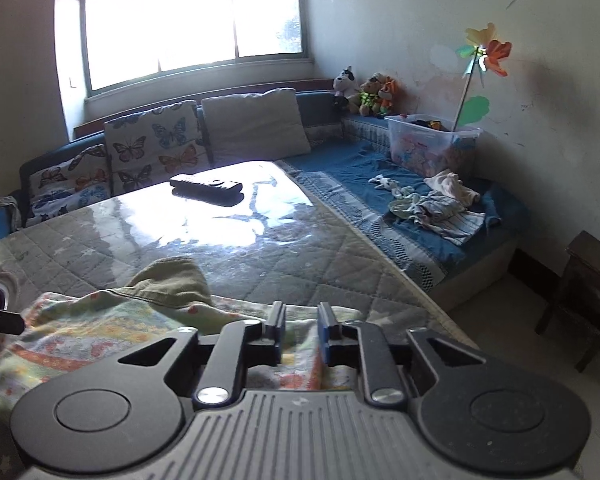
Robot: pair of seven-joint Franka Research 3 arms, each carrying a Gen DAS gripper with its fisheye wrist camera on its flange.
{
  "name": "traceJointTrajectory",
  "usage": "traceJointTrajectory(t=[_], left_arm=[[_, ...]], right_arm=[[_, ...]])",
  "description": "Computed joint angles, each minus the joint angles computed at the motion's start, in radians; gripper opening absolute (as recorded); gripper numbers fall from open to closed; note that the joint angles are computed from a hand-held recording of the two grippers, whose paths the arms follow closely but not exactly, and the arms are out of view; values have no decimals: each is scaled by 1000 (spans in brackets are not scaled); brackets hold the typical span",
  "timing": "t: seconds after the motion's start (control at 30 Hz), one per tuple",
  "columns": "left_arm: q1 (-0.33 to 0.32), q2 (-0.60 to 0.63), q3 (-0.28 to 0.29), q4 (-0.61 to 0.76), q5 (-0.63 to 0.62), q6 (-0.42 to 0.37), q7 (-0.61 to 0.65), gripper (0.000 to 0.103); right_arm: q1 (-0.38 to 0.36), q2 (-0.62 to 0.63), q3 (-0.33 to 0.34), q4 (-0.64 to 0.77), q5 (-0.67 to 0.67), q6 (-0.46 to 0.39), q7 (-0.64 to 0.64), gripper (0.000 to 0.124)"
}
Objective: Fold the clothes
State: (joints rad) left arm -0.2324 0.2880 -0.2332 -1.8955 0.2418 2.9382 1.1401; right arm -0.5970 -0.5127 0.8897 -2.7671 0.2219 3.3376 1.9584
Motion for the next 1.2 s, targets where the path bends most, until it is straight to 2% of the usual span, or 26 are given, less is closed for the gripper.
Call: traceJointTrajectory(t=[0.13, 0.2, 0.37, 0.47, 0.53, 0.63, 0.7, 0.87, 0.97, 1.2], left_arm=[[-5, -2, 0, -7, 16, 7, 13, 55], [-13, -1, 6, -8, 32, 6, 14, 56], [-30, 12, 22, -1, 74, 3, 9, 57], [-34, 18, 27, 1, 89, 0, 4, 57], [-32, 22, 26, 5, 91, -6, 5, 57], [-35, 21, 30, 1, 101, -7, 0, 57], [-40, 13, 37, -11, 115, 4, -9, 61], [-52, -10, 51, -40, 160, 31, -36, 68], [-57, -20, 54, -53, 181, 37, -48, 69], [-78, -44, 71, -88, 252, 41, -89, 78]], right_arm=[[55, 87, -44, 34, -11, 11, -33, 22], [52, 130, -33, 61, -6, 6, -55, 22], [-55, 205, 78, 126, 3, -7, -76, 22], [-168, 217, 182, 152, -14, -20, -54, 22], [-209, 217, 216, 158, -37, -15, -35, 22], [-220, 208, 223, 162, -60, -21, -13, 23], [-197, 201, 200, 156, -72, -18, -5, 23], [15, 194, 23, 113, -58, 2, -51, 28], [110, 184, -37, 91, -33, 6, -92, 31], [212, 126, -70, 42, 20, 0, -133, 40]])
